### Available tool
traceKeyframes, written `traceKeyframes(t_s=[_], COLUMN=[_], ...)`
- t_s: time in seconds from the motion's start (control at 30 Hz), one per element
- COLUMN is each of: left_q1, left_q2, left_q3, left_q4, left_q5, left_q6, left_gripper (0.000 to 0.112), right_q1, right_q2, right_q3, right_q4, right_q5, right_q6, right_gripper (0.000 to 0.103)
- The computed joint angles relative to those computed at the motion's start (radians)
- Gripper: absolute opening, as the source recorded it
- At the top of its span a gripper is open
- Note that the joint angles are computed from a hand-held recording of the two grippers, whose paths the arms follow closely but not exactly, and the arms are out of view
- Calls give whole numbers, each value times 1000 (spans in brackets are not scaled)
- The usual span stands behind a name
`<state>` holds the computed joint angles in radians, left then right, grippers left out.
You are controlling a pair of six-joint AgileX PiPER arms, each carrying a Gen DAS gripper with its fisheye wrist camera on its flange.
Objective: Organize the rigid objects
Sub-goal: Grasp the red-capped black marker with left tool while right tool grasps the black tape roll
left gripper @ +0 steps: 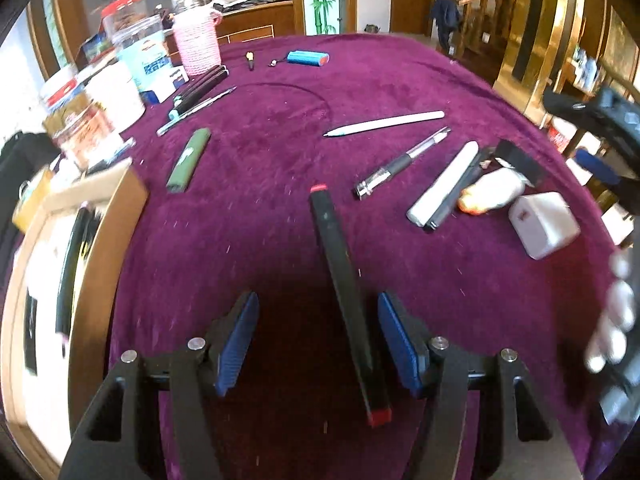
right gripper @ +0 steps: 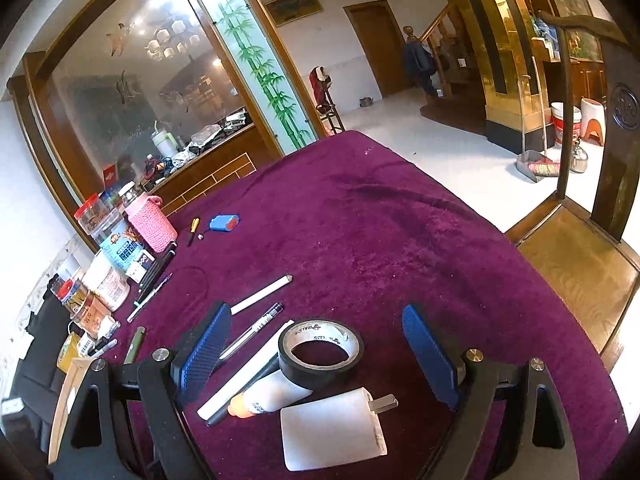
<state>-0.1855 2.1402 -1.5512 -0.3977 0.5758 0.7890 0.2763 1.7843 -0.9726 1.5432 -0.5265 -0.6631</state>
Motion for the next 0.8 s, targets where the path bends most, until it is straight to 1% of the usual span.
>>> traceKeyframes(t_s=[0.03, 0.07, 0.1, 0.13, 0.17, 0.2, 0.23, 0.27, 0.3, 0.33, 0.37, 0.43, 0.53, 0.67, 0.7, 0.73, 0.77, 0.8], left_q1=[-9, -6, -2, 11, 22, 30, 42, 70, 86, 112, 128, 183, 270, 399, 432, 455, 483, 499], left_q2=[26, 29, 37, 43, 44, 37, 38, 46, 48, 42, 32, 1, -49, -93, -106, -117, -135, -146], left_q3=[-29, -34, -48, -63, -69, -62, -69, -92, -98, -94, -81, -45, 13, 49, 56, 61, 75, 85], left_q4=[18, -4, -13, -43, -71, -75, -83, -129, -157, -189, -210, -289, -398, -501, -521, -535, -551, -561], left_q5=[12, 7, 21, 52, 73, 70, 89, 145, 173, 192, 195, 234, 311, 471, 513, 542, 568, 576], left_q6=[-16, -1, 9, 38, 67, 80, 87, 111, 123, 140, 153, 219, 319, 399, 421, 443, 482, 508], left_gripper=[61, 61, 61, 53, 34, 19, 14, 14, 14, 14, 14, 14, 14, 14, 14, 14, 14, 14], right_q1=[-2, -5, -8, -9, -11, -14, -16, -18, -20, -21, -22, -31, -59, -103, -107, -113, -121, -124], right_q2=[1, 2, 4, 6, 7, 9, 11, 13, 14, 16, 17, 17, 17, 26, 29, 28, 24, 21], right_q3=[-3, -3, -5, -9, -10, -10, -13, -15, -15, -16, -16, -11, 5, 23, 19, 13, 5, -1], right_q4=[9, 10, 15, 30, 33, 34, 42, 49, 48, 49, 53, 41, -13, -152, -144, -106, -44, 0], right_q5=[2, 7, 9, 10, 13, 16, 17, 19, 21, 22, 20, 30, 82, 170, 178, 194, 221, 238], right_q6=[-9, -10, -16, -30, -32, -32, -41, -47, -46, -48, -52, -37, 29, 179, 170, 125, 50, -4], right_gripper=[90, 90, 90, 90, 90, 90, 90, 90, 90, 90, 90, 90, 90, 90, 90, 90, 90, 90])
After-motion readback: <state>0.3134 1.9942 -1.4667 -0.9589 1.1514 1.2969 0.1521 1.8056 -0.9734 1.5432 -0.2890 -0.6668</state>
